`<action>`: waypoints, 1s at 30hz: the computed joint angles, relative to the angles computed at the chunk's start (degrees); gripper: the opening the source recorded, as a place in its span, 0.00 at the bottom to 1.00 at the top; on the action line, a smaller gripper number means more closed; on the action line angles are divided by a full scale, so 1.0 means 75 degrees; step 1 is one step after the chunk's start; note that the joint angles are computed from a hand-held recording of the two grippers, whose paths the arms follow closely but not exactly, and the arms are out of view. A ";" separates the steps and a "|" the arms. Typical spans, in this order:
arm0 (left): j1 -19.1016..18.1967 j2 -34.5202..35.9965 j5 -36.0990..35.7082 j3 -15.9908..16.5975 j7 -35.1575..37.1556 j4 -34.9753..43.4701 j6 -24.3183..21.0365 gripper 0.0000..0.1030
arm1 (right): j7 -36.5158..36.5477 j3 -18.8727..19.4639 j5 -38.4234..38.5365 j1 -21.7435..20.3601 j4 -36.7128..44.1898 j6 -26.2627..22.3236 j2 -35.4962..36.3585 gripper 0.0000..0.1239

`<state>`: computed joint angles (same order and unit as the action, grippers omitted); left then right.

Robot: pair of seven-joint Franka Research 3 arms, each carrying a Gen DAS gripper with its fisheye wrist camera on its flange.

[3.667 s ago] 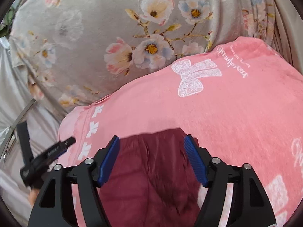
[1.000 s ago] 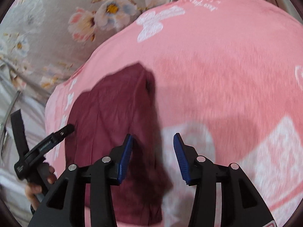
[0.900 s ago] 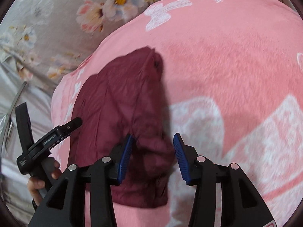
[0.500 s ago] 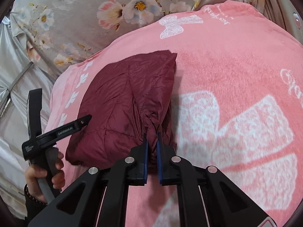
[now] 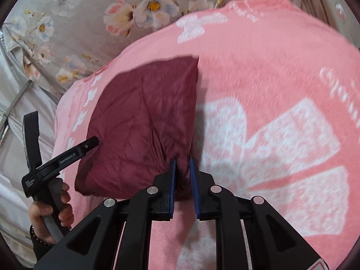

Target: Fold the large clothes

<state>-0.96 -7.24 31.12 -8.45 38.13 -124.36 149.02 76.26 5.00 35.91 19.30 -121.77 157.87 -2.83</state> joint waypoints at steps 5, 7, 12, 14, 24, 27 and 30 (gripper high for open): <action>0.0060 0.0309 0.0281 0.0016 -0.0047 0.0754 -0.0195 0.86 | 0.0571 0.0050 -0.1121 -0.0027 0.1122 0.0113 0.0653 0.13; 0.0021 0.0556 0.0310 0.0018 0.0053 0.1123 -0.0369 0.87 | 0.1029 0.0032 -0.1812 0.0001 0.1772 -0.0120 0.1190 0.13; -0.0142 0.1165 0.0162 0.0071 0.0204 0.1657 -0.0698 0.87 | 0.1584 -0.0059 -0.2613 0.0115 0.2804 -0.0846 0.2233 0.13; -0.0197 0.1346 0.0152 0.0111 0.0150 0.1671 -0.0672 0.87 | 0.1558 -0.0005 -0.2544 0.0061 0.2860 -0.0997 0.2422 0.12; -0.0341 0.1538 0.0802 0.0250 -0.0431 0.1524 -0.0422 0.94 | 0.1222 0.0164 -0.1952 -0.0069 0.2553 -0.0673 0.2551 0.12; -0.0345 0.1566 0.0900 0.0269 -0.0543 0.1484 -0.0350 0.95 | 0.1264 0.0139 -0.2008 -0.0001 0.2417 -0.0457 0.2517 0.12; -0.0351 0.1601 0.0981 0.0282 -0.0637 0.1470 -0.0302 0.96 | 0.1254 0.0143 -0.2032 0.0019 0.2345 -0.0304 0.2518 0.12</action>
